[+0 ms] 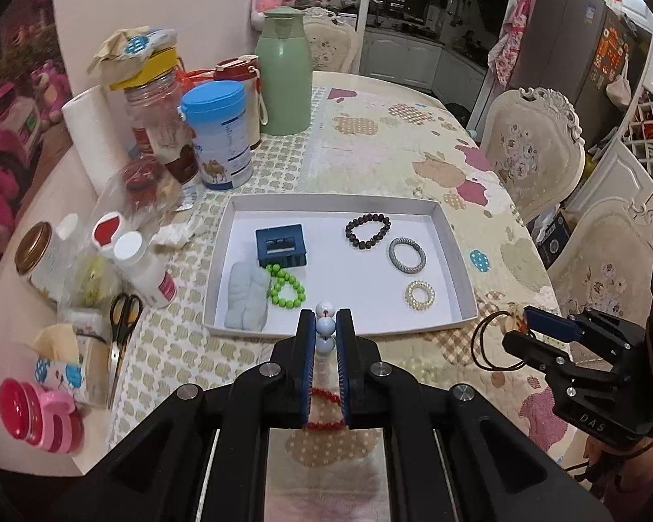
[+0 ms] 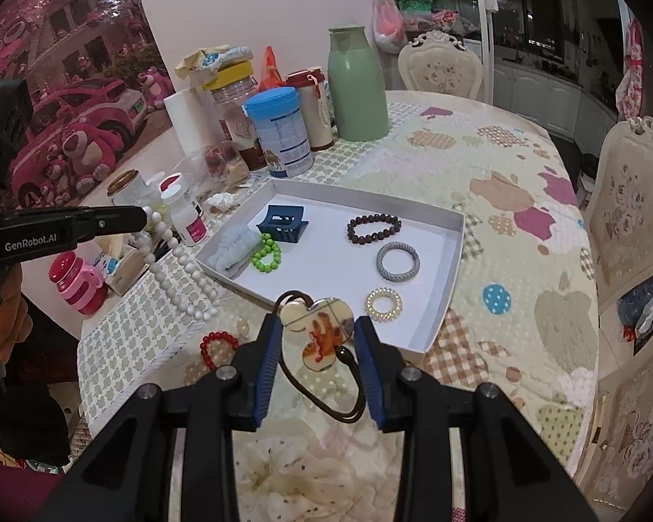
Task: Organize jewelry
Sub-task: 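Grasp and lift the white pearl strand with the left tool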
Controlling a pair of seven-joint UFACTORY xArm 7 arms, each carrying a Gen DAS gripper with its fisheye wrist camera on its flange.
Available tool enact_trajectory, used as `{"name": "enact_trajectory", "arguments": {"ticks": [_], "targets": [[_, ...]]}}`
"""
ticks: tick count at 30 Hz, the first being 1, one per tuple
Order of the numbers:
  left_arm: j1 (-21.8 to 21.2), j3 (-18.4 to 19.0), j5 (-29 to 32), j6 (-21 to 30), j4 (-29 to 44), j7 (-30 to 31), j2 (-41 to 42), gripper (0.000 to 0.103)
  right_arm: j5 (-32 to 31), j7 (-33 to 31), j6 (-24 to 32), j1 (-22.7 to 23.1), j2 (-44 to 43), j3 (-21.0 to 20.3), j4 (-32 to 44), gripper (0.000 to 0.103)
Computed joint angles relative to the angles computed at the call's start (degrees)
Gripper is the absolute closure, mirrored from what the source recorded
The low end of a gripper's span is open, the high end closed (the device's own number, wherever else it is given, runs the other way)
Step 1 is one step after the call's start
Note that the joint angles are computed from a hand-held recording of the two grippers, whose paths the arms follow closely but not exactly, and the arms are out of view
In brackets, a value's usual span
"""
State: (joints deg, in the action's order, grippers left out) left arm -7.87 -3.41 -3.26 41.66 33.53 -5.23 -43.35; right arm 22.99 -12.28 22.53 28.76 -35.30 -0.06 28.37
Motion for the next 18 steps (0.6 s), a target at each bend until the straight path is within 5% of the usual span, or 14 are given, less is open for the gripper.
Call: {"name": "enact_trajectory", "arguments": {"ticks": [18], "targets": [[-2.07,-1.58,0.49,-5.88,8.39,1.21,16.52,0.094,5.87,-4.56,-3.19,-1.66,12.86,-1.42,7.06,0.067]]}}
